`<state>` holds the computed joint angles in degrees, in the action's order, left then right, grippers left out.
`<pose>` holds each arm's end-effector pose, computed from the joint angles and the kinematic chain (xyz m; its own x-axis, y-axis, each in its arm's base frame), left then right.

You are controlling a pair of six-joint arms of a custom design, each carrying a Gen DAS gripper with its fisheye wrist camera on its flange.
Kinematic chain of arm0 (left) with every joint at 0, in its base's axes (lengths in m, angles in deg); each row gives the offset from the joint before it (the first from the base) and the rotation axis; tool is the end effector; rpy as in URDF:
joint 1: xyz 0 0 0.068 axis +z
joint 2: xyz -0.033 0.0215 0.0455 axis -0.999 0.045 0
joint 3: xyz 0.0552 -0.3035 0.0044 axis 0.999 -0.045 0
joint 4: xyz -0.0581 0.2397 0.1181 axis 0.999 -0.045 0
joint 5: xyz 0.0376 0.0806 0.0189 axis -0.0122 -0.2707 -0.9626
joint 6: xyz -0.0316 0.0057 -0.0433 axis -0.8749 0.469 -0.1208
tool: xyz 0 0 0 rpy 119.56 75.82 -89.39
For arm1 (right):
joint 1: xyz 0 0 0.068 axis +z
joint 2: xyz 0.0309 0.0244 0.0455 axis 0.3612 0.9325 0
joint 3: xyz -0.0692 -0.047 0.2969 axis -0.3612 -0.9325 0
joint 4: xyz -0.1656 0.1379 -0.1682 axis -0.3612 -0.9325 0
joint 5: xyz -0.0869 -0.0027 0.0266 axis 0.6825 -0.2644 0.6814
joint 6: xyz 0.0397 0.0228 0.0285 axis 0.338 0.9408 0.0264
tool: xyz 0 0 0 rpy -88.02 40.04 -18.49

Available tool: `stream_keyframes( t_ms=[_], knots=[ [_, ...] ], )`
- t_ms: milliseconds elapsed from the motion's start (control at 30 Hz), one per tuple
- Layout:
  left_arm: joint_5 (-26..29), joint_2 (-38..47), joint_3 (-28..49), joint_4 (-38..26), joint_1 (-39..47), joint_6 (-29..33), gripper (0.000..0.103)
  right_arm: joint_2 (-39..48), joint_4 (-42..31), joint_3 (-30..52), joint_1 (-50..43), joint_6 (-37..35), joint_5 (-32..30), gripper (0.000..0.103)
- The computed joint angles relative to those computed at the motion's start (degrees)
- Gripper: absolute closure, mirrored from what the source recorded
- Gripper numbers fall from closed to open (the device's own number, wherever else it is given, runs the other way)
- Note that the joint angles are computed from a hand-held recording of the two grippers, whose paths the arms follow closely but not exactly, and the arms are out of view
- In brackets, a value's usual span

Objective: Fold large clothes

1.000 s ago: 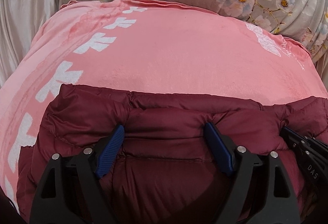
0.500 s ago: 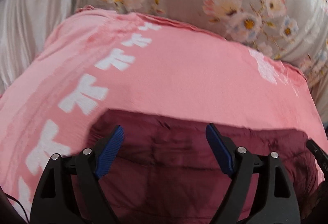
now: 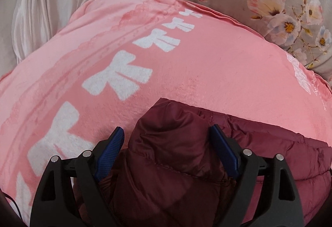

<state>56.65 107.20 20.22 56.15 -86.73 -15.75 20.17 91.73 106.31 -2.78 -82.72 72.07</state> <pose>0.3186 0.0081 0.0898 -0.6640 -0.3065 -0.6820 -0.3081 0.9432 -0.1239 0.2805 -0.1139 0.1116 -0.6903 0.3123 -0.6527 0.2310 0.9500 0.2103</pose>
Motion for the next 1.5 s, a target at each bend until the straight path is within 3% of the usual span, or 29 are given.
stream_keyframes(
  t_ms=[133, 500, 567, 633, 767, 933, 1133, 1267, 1500],
  knots=[
    [2.45, 1.78, 0.16, 0.94, 1.17, -0.83, 0.02, 0.94, 0.47, -0.15, 0.22, 0.19, 0.57, 0.099],
    [2.65, 4.11, 1.55, 0.5, 0.96, -1.01, 0.015, 1.15, 1.77, -0.54, 0.82, 0.03, 1.83, 0.099],
    [2.49, 3.97, 1.6, 0.22, 1.0, -0.96, 0.015, -4.07, 2.34, -3.51, 2.88, 0.32, 5.26, 0.09],
    [1.79, 1.4, 0.21, -0.75, 1.11, -1.0, 0.017, -11.03, 0.59, -6.44, 4.33, 0.28, 2.39, 0.09],
    [3.57, -9.4, -6.14, -4.62, 2.72, -1.28, 0.014, -25.58, -9.26, -10.46, 16.67, -0.01, 3.47, 0.09],
    [13.05, -19.38, -12.01, -12.65, 10.55, 1.05, 0.011, -32.49, -13.26, -15.03, 30.14, 4.98, 5.13, 0.09],
    [16.44, -20.24, -16.25, -14.75, 15.9, 4.07, 0.011, -37.65, -14.59, -20.34, 38.75, 9.57, 10.45, 0.09],
    [17.09, -17.22, -18.03, -11.89, 15.19, 3.87, 0.011, -39.88, -14.62, -23.51, 39.96, 9.79, 12.98, 0.09],
    [13.48, -16.84, -19.37, -8.85, 11.77, 1.85, 0.008, -34.95, -6.11, -26.99, 43.16, 10.42, 16.92, 0.092]
  ],
)
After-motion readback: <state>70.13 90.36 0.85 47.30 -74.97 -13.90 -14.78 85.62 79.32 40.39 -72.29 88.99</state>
